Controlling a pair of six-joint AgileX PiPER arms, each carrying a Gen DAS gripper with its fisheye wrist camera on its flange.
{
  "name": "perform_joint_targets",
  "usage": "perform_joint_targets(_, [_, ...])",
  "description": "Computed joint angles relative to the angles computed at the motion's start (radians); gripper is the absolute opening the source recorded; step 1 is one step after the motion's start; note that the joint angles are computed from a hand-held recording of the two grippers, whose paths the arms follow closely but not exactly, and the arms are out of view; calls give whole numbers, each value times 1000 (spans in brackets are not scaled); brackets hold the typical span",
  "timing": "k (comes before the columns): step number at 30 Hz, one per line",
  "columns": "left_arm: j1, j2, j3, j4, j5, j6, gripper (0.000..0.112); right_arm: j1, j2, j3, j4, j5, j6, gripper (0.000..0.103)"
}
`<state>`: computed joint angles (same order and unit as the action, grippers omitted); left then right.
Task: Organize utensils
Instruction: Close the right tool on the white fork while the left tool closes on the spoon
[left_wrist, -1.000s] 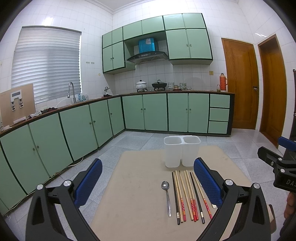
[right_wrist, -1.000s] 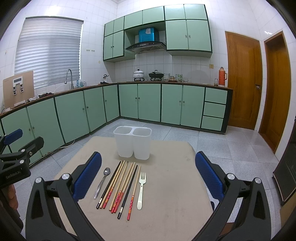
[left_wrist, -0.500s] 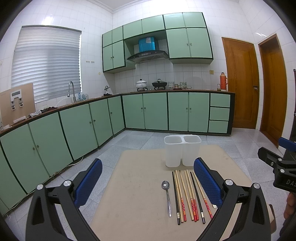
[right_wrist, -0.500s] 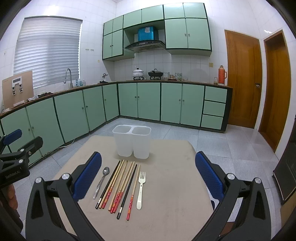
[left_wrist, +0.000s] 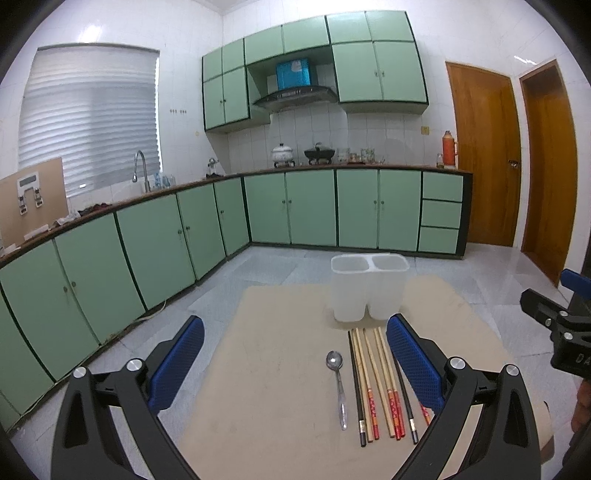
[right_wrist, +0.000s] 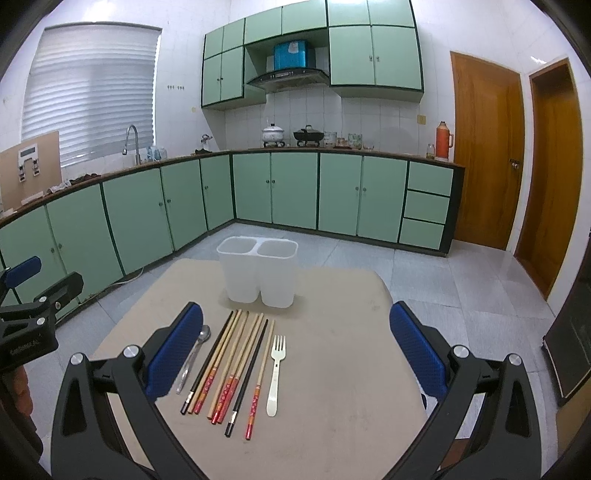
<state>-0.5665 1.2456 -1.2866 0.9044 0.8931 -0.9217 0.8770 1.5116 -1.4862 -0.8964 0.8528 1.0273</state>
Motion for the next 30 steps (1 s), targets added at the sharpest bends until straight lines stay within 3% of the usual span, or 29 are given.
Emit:
perform_joint_targets(11, [231, 242, -80, -266, -103, 218, 97, -169, 217, -148, 247, -17, -232, 98])
perform_joint_targets(16, [305, 404, -193, -416, -105, 352, 97, -244, 360, -271, 412, -9, -361, 97])
perform_joint_targets(19, [314, 479, -240, -443, -107, 377, 97, -270, 460, -375, 474, 26, -427, 92])
perform_joint_targets(23, [319, 571, -317, -485, -91, 427, 94, -308, 590, -520, 579, 86, -528, 76])
perform_joint_targets(30, [326, 678, -418, -539, -63, 486, 93, -333, 729, -708, 714, 184, -608, 71])
